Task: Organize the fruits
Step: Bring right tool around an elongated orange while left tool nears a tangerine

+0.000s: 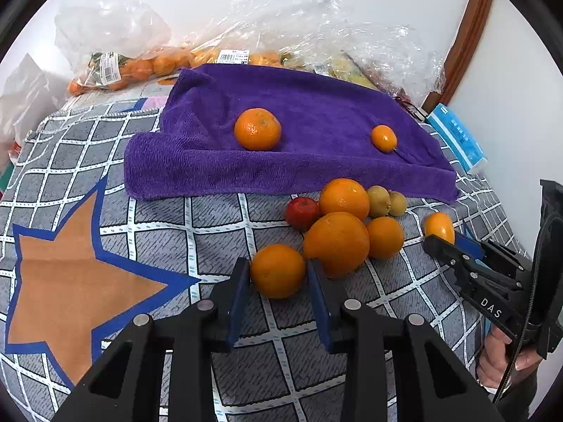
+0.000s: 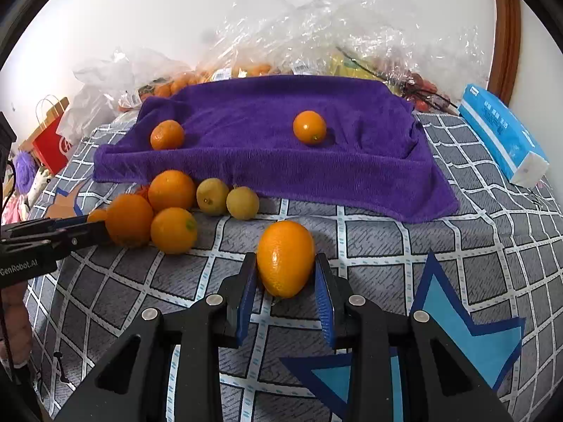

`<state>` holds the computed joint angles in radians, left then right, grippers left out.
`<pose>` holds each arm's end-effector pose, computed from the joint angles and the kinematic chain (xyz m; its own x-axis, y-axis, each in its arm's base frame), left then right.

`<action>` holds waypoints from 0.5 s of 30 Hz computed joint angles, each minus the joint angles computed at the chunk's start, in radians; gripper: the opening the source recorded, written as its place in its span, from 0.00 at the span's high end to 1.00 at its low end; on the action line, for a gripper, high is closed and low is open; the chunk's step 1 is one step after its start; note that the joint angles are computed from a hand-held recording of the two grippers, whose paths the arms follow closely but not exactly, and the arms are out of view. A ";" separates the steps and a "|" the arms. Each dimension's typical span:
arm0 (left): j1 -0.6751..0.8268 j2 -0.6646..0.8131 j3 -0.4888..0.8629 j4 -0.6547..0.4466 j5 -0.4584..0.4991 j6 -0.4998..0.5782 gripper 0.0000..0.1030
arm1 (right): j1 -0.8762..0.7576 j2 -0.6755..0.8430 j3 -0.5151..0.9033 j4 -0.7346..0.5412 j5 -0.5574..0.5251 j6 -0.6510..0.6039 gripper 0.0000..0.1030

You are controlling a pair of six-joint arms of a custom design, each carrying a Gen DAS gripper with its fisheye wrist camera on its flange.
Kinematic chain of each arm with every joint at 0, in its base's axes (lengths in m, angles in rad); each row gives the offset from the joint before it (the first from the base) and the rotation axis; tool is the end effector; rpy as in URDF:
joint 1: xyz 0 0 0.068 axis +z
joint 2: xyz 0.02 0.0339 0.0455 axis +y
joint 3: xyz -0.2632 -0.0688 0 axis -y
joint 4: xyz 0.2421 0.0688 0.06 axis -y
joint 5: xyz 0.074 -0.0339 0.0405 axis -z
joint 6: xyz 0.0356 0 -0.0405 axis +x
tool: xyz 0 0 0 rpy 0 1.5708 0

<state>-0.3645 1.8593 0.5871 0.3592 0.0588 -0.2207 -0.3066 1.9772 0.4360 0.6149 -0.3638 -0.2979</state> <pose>0.2706 -0.1055 0.0654 -0.8067 0.0739 -0.5864 0.2181 0.9593 -0.1792 0.2475 -0.0651 0.0293 -0.7515 -0.0498 -0.6578 -0.1489 0.9842 0.0956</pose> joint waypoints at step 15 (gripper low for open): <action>-0.054 0.061 -0.046 0.160 -0.097 -0.012 0.69 | 0.009 -0.008 -0.035 0.043 0.004 -0.016 0.69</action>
